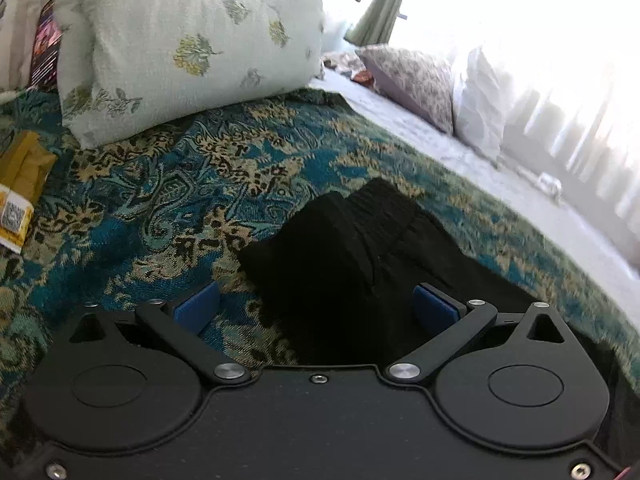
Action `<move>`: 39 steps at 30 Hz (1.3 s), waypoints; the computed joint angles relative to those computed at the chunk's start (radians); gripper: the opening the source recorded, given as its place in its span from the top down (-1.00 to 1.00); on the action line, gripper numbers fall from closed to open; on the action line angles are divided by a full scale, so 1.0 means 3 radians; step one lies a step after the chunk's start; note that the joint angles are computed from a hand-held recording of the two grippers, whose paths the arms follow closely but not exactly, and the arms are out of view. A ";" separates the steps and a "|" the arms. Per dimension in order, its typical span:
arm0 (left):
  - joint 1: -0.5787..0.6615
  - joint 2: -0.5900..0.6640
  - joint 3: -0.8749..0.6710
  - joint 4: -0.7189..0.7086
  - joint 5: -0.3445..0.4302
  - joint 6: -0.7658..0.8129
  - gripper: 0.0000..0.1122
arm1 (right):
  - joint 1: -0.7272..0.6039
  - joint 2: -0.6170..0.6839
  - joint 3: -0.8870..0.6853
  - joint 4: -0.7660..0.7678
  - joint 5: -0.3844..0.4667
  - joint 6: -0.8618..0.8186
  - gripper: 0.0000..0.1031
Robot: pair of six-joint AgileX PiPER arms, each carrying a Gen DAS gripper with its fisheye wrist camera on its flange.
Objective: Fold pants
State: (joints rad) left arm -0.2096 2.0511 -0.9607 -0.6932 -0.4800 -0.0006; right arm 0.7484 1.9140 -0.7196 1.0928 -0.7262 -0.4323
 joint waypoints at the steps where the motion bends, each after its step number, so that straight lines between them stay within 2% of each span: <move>1: 0.0000 0.0005 0.0018 0.0057 -0.0036 -0.0073 -0.82 | 0.0029 0.0017 -0.0012 0.0051 -0.0037 -0.0036 -1.00; 4: -0.0001 -0.0002 0.0057 0.0120 -0.0101 -0.0213 -0.70 | 0.0079 0.0038 -0.0036 0.0140 -0.0086 -0.0096 -1.00; 6: -0.0016 -0.0017 0.0082 0.0049 -0.0136 -0.0211 -0.52 | 0.0069 0.0030 -0.0021 0.0109 -0.0083 -0.0063 -1.00; 8: -0.0022 -0.0018 0.0073 -0.0026 -0.0139 -0.0158 -0.13 | 0.0071 0.0024 -0.0012 0.0105 -0.0087 -0.0055 -1.00; 15: -0.0032 -0.0117 0.0231 0.0063 -0.0244 -0.0515 0.42 | 0.0073 0.0046 0.0004 0.0038 -0.0122 0.0029 -1.00; 20: -0.0227 -0.0327 0.0315 -0.0244 -0.0413 -0.0083 0.72 | 0.0043 0.0039 0.0049 -0.0078 -0.0119 0.0156 -1.00; 22: -0.0329 -0.0415 0.0308 -0.0417 -0.0454 0.0174 0.73 | 0.0037 0.0031 0.0054 -0.0081 -0.0115 0.0158 -1.00; 26: -0.0471 -0.0522 0.0205 -0.0759 -0.0380 0.0618 0.78 | 0.0016 0.0001 0.0075 -0.0110 -0.0090 0.0194 -1.00; 30: -0.0594 -0.0561 0.0079 -0.1188 -0.0310 0.1149 0.74 | -0.0014 -0.0014 0.0096 -0.0180 -0.0062 0.0262 -1.00; 33: -0.0670 -0.0501 -0.0061 -0.1765 -0.0305 0.1710 0.40 | -0.0028 -0.0015 0.0097 -0.0209 -0.0053 0.0277 -1.00; 34: -0.0678 -0.0489 -0.0061 -0.1867 -0.0319 0.1772 0.20 | -0.0032 -0.0015 0.0093 -0.0212 -0.0049 0.0278 -1.00; 39: -0.0608 -0.0462 0.0205 -0.1584 -0.0397 0.1189 -0.23 | -0.0035 -0.0005 0.0088 -0.0227 -0.0055 0.0293 -1.00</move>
